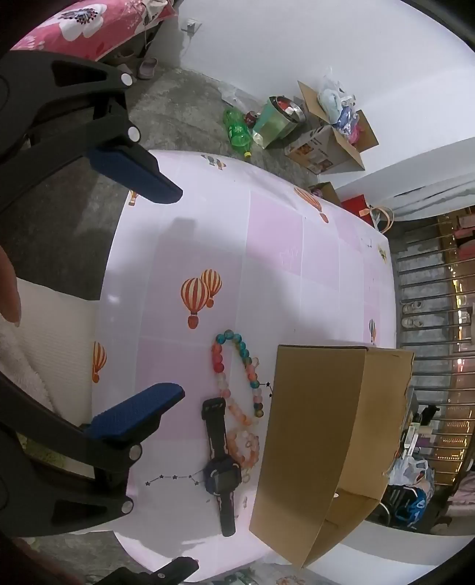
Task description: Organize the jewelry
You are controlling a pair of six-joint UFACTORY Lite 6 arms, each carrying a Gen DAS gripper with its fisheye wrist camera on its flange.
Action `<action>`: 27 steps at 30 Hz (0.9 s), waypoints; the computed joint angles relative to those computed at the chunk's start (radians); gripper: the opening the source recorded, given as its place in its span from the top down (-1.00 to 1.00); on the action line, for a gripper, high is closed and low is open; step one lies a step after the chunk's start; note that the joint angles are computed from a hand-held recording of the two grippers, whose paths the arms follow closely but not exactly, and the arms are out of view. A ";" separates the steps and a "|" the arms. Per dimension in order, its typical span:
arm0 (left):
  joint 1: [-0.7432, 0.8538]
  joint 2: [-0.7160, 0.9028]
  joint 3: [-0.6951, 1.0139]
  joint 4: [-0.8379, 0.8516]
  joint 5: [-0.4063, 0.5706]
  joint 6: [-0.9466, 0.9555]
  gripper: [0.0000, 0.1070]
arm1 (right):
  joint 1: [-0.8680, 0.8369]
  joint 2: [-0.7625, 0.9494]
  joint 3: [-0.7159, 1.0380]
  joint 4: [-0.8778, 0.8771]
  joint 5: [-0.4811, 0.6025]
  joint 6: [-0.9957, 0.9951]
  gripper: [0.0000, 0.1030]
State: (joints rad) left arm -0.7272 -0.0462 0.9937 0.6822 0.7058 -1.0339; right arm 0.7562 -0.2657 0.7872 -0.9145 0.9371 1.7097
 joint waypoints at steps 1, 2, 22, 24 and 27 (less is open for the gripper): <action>0.000 0.000 0.000 0.000 0.000 0.000 -0.77 | 0.001 0.000 0.000 -0.002 0.002 0.002 -0.88; 0.000 0.000 0.000 0.000 0.000 0.000 -0.77 | 0.002 0.000 -0.001 -0.003 0.002 0.004 -0.88; 0.000 -0.002 -0.002 0.004 -0.004 -0.004 -0.77 | -0.003 -0.003 -0.006 -0.003 -0.009 0.004 -0.88; -0.001 -0.002 -0.002 0.006 -0.003 -0.007 -0.77 | -0.002 -0.003 -0.006 -0.004 -0.009 0.004 -0.88; -0.001 -0.002 -0.002 0.006 -0.003 -0.007 -0.77 | -0.003 -0.001 -0.005 -0.004 -0.010 0.005 -0.88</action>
